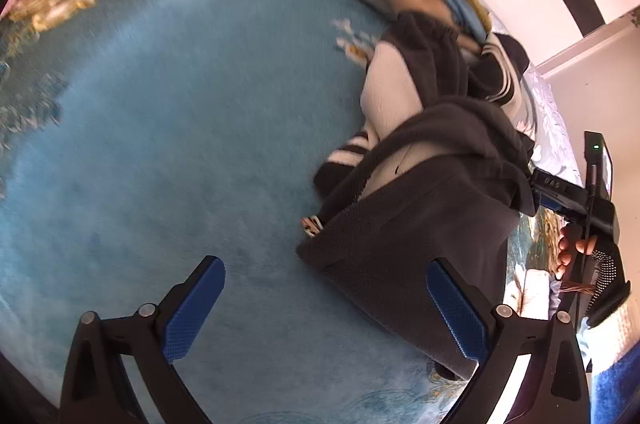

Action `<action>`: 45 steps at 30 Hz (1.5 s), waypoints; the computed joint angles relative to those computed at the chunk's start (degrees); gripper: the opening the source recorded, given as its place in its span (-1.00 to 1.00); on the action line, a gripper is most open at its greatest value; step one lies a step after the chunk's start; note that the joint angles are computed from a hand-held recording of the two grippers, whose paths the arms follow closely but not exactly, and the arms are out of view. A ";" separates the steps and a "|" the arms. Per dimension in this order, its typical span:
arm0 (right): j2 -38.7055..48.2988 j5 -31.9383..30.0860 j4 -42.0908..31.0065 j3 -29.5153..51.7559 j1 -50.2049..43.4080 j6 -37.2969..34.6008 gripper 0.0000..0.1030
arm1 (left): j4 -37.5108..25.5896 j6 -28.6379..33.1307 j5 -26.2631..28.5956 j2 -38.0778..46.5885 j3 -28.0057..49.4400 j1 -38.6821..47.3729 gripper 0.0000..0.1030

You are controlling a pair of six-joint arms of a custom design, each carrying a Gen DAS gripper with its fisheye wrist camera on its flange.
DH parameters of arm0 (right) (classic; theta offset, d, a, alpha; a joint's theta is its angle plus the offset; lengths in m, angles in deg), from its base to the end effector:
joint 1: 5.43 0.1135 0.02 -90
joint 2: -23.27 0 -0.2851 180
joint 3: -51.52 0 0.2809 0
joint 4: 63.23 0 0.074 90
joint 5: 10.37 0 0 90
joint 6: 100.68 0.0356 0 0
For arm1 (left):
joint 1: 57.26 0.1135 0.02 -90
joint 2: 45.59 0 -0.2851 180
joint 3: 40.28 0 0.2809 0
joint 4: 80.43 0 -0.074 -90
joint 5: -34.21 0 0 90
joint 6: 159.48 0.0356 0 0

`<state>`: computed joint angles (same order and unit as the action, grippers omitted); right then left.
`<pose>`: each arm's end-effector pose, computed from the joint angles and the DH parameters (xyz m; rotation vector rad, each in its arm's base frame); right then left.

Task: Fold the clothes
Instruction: 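Lift the black jacket with the right gripper and lay it on the blanket, then grasp the jacket hem with the left gripper while the right gripper holds the jacket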

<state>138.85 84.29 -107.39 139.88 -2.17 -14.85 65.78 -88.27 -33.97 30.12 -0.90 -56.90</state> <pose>0.4273 0.0214 0.1384 -0.1637 2.8103 -0.1182 0.2124 -0.0119 0.1227 -0.3723 2.7751 -0.6110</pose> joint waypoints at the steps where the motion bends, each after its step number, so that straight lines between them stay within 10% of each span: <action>1: 0.73 -1.06 -0.38 0.74 -0.34 0.57 0.34 | 0.25 -0.52 0.53 0.93 0.25 -0.30 0.97; 10: -0.69 -8.72 -1.89 -0.65 -3.24 5.47 -0.08 | 1.98 -4.30 5.44 6.24 1.18 -0.69 0.37; 18: -6.71 -14.42 -4.10 -6.05 -4.50 6.48 -0.64 | 3.26 -7.90 10.80 7.99 0.88 -0.20 -0.82; 37: -38.66 -31.53 -17.01 -28.97 -13.85 -1.79 -0.75 | -10.57 -0.48 16.28 -20.14 6.09 21.26 -0.91; 45: -53.40 -36.85 -30.44 -33.77 -5.70 -7.12 -0.76 | -24.62 19.01 29.29 -22.45 15.72 46.94 -0.92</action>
